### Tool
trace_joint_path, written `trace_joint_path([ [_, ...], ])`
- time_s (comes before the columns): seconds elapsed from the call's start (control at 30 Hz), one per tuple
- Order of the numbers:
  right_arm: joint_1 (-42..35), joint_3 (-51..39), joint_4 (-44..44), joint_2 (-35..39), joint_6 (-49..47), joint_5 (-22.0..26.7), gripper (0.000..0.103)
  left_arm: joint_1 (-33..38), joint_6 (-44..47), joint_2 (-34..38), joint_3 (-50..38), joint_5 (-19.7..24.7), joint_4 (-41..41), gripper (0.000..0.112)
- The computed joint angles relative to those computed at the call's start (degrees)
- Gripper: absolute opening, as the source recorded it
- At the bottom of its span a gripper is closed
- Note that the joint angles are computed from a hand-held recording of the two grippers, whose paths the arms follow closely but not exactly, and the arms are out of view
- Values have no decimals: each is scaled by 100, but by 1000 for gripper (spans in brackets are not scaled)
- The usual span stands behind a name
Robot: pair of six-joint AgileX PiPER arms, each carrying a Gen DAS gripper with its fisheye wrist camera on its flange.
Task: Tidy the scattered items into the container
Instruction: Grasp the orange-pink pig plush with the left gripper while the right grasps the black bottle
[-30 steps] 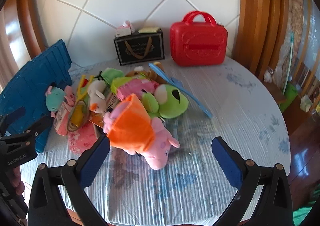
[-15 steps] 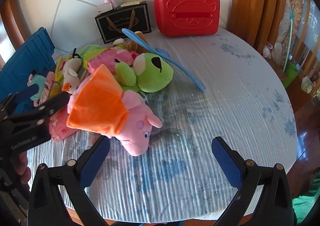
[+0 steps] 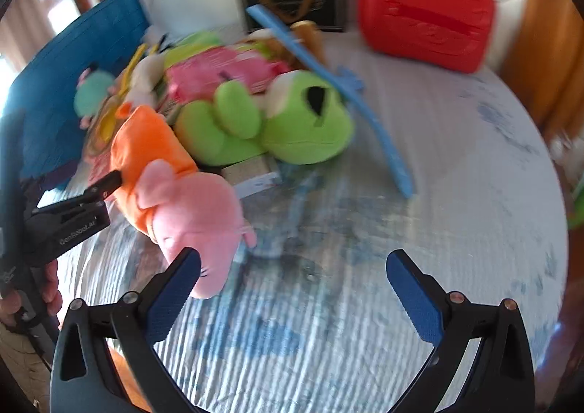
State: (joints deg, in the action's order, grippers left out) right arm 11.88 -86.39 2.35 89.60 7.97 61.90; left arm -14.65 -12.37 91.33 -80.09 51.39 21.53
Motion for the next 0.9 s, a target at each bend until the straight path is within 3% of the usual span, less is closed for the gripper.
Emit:
trace_joint_path([
  [0.27,393,-74,159,346,-119,-124,103,755,422,-705,350,16,-1112,87],
  [0.37,415,72,94,278,-110,-222,103,699,243,-876,411,242,-1434,87],
  [0.53,147,-290,399,488,-855,62,103,96,-1145,-754,310,700,-1325,87],
  [0.8,-658,-1318,1141,1337,-2919,535,103,-1195,-3983,-37,338,1553,159,88],
  [0.9,-827,-1553,1491,1617,-3498,730,103,-1429,-4501,88,451,1834,561,88],
])
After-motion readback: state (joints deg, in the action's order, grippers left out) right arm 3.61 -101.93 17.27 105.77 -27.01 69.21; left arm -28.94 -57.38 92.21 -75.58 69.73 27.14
